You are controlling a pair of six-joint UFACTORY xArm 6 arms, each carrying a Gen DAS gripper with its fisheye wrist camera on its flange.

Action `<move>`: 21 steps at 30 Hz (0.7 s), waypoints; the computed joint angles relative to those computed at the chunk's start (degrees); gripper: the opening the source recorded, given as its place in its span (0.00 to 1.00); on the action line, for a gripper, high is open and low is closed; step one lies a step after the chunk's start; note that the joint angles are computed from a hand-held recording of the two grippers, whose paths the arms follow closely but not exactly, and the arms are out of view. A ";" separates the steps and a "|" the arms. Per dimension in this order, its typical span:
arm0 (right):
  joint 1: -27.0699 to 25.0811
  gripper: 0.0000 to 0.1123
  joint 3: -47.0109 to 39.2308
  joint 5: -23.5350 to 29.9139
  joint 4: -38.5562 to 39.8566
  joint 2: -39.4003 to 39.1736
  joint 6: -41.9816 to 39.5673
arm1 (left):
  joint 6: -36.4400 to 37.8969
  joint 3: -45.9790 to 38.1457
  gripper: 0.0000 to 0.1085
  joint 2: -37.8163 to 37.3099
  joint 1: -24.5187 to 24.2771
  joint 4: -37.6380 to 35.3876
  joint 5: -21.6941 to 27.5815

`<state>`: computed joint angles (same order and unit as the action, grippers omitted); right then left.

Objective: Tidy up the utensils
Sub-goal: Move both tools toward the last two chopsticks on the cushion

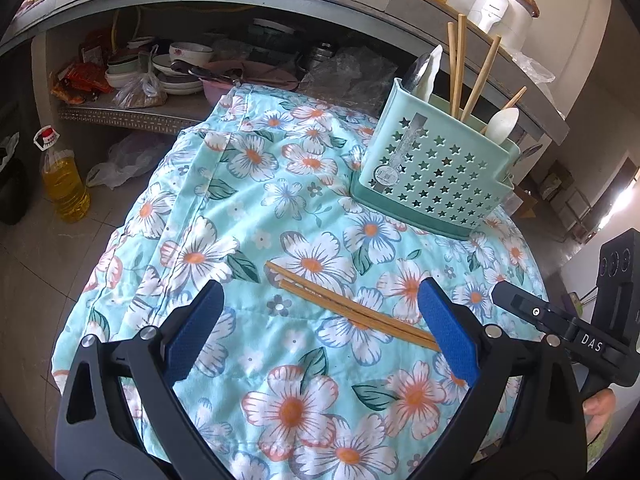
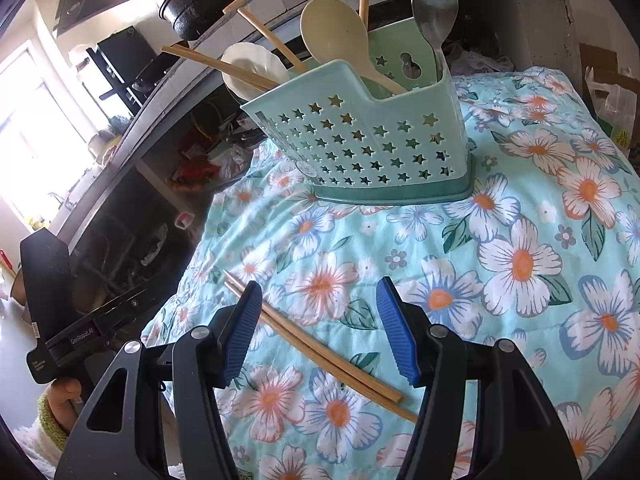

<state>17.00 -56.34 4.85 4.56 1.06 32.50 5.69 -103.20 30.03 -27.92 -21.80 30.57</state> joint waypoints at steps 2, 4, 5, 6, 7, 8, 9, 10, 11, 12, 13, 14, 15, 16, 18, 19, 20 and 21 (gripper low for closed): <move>0.16 0.52 -0.22 0.42 1.97 0.08 -1.62 | -0.93 -0.06 0.86 0.13 0.07 0.51 0.07; 0.37 0.52 -0.40 0.66 3.61 0.25 -2.91 | -1.61 -0.02 0.86 0.19 0.11 0.88 0.16; 0.45 0.52 -0.56 0.79 4.13 0.37 -3.35 | -1.77 0.03 0.86 0.18 0.10 0.96 0.14; 0.54 0.52 -0.66 0.88 4.68 0.45 -3.82 | -1.82 0.14 0.86 0.12 0.08 0.97 0.08; 0.59 0.52 -0.74 0.97 5.21 0.53 -4.31 | -1.54 0.18 0.86 0.11 0.07 0.73 -0.02; 0.65 0.52 -0.88 1.08 5.51 0.65 -4.58 | -1.23 0.39 0.86 0.02 0.04 0.49 -0.22; 0.70 0.52 -1.03 1.20 5.64 0.74 -4.69 | -0.82 0.41 0.86 0.01 0.00 0.26 -0.22; 0.76 0.52 -1.16 1.31 5.91 0.86 -4.93 | -0.10 0.48 0.86 -0.04 0.02 -0.32 -0.11; 0.82 0.52 -1.30 1.40 6.20 0.97 -5.15 | 0.57 0.36 0.86 0.01 0.03 -1.02 0.15; 0.89 0.52 -1.42 1.48 6.61 1.10 -5.50 | 0.91 0.26 0.86 0.05 0.05 -1.49 0.38; 0.94 0.52 -1.51 1.59 6.90 1.17 -5.76 | 1.13 0.12 0.86 0.13 0.09 -1.97 0.63; 0.99 0.52 -1.49 1.62 7.27 1.20 -6.10 | 1.21 0.11 0.86 0.13 0.13 -2.26 0.78; 1.04 0.52 -1.54 1.65 7.69 1.28 -6.47 | 1.22 0.11 0.86 0.12 0.17 -2.44 0.91; 1.11 0.52 -1.67 1.75 8.24 1.37 -6.92 | 1.24 0.06 0.86 0.14 0.20 -2.63 1.05; 1.27 0.52 -1.80 1.78 10.03 1.54 -8.52 | 1.45 0.09 0.86 0.10 0.25 -2.97 1.13; 1.34 0.52 -1.86 1.79 10.35 1.61 -8.81 | 1.52 0.10 0.86 0.09 0.25 -2.97 1.12; 1.38 0.52 -1.95 1.84 10.71 1.69 -9.13 | 1.69 0.10 0.86 0.08 0.25 -3.09 1.17; 1.40 0.52 -2.01 1.94 11.40 1.70 -9.78 | 1.87 0.06 0.86 0.07 0.26 -3.21 1.29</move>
<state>18.41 -58.34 6.79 15.96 2.76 22.72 7.56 -103.15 30.10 -27.66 -25.02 31.86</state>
